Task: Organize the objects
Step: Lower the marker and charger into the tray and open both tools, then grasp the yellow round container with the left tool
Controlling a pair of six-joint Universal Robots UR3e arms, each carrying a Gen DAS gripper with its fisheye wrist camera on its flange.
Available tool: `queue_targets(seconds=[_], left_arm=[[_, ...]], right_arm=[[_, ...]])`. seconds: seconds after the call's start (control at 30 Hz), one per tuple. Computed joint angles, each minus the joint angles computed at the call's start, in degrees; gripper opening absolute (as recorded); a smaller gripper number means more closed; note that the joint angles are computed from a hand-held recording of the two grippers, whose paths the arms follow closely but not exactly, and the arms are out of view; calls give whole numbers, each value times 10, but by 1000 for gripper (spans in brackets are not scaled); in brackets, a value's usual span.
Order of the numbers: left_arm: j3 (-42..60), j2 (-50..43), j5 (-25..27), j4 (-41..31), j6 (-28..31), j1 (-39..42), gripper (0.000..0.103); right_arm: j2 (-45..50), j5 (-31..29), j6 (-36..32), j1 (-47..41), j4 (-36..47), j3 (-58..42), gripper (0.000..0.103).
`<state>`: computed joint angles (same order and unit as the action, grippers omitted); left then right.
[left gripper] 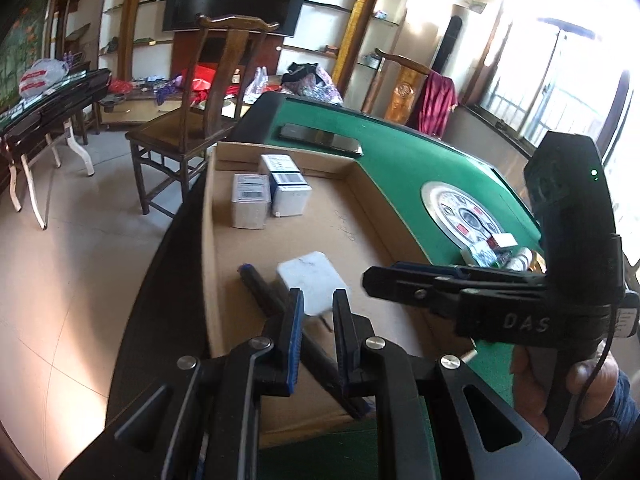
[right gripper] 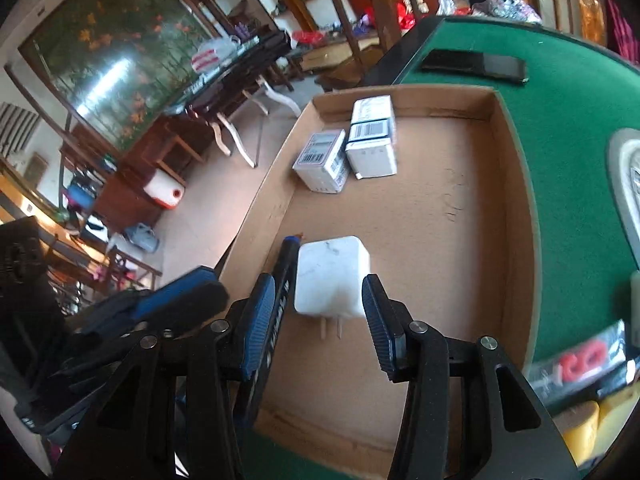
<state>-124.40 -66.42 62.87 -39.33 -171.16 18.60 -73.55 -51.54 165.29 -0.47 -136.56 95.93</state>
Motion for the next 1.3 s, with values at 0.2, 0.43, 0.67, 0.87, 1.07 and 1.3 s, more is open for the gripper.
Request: queue_targets(seconds=[0.2, 0.43, 0.67, 0.87, 1.07, 1.3], left_arm=[[41, -60, 50, 32, -32, -127, 14], [116, -171, 120, 61, -81, -267, 15], [184, -246, 160, 46, -75, -348, 15], [277, -344, 249, 24, -63, -424, 15], [341, -402, 315, 4, -60, -469, 16], [349, -378, 248, -39, -76, -451, 24]], right_arm=[[-153, 50, -94, -140, 46, 143, 46], [-158, -5, -128, -251, 60, 153, 46], [-173, -9, -247, -318, 185, 163, 46], [-290, 50, -405, -478, 327, 242, 46], [-350, 70, -553, -616, 498, 240, 46], [-342, 62, -622, -663, 556, 241, 46]])
